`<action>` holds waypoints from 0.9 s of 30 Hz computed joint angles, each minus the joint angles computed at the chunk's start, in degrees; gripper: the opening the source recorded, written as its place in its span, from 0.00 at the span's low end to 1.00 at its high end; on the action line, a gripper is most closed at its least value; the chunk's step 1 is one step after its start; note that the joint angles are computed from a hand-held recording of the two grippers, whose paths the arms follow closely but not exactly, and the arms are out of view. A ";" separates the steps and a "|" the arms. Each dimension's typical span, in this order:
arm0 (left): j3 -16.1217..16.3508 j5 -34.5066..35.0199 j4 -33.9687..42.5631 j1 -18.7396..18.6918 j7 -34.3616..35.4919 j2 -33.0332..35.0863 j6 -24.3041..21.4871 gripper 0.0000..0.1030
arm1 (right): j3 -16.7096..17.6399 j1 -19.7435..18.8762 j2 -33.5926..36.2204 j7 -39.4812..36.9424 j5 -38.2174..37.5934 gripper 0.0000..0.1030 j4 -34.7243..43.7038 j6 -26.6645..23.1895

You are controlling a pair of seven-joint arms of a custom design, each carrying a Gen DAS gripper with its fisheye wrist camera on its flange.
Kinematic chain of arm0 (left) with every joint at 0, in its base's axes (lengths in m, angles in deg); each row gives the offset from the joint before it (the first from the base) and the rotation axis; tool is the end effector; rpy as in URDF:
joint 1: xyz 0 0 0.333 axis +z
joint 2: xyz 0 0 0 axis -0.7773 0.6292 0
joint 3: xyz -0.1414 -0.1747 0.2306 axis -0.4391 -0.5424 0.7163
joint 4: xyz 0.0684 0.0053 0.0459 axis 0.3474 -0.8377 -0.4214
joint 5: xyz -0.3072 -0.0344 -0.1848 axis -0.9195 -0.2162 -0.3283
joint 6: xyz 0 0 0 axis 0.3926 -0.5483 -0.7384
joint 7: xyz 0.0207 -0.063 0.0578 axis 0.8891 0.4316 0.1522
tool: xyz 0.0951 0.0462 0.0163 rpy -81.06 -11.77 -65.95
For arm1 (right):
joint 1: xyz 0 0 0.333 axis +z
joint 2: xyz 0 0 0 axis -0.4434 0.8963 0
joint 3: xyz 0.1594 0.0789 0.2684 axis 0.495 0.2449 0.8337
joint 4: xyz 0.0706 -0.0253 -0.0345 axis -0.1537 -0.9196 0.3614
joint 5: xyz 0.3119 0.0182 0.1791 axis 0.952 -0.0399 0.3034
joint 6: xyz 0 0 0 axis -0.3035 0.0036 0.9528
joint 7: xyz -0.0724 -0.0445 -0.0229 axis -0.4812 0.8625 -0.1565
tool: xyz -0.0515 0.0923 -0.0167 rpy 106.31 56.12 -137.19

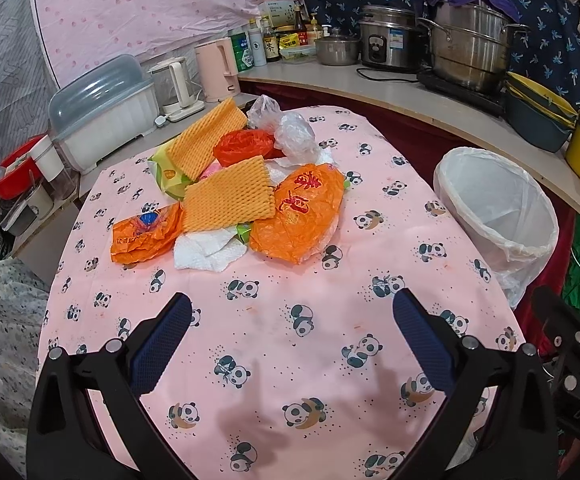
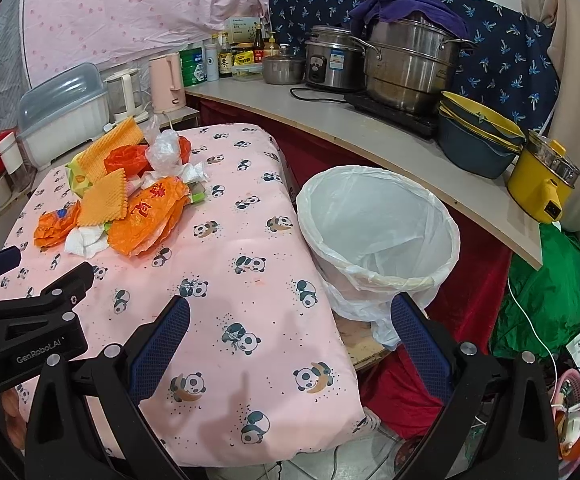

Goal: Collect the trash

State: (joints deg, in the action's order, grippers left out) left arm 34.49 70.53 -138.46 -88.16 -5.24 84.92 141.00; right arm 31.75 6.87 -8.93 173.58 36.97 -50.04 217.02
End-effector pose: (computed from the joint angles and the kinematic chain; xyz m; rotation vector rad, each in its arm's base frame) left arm 0.6032 -0.4524 0.4460 -1.8202 1.6372 -0.5218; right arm 0.6112 0.3185 0.4656 -1.8821 1.5972 -0.7044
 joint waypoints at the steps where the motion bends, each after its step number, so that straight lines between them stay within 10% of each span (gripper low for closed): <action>1: 0.00 -0.02 0.27 -0.10 0.03 0.15 -0.14 0.93 | -0.05 0.04 0.02 0.04 -0.04 0.94 0.02 -0.01; 20: 0.39 -2.30 6.41 -1.11 1.22 3.65 -1.47 0.93 | -0.50 2.30 3.28 3.49 -4.40 0.94 6.63 -6.09; 27: 0.13 -2.65 -3.33 2.13 -2.84 -2.03 4.72 0.93 | -0.30 3.35 7.48 3.48 -3.42 0.94 13.49 -8.77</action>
State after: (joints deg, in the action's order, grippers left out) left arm 34.62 67.89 -141.79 -86.03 -8.08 82.89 145.73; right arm 31.45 10.22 -1.45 177.06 33.55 -36.55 208.25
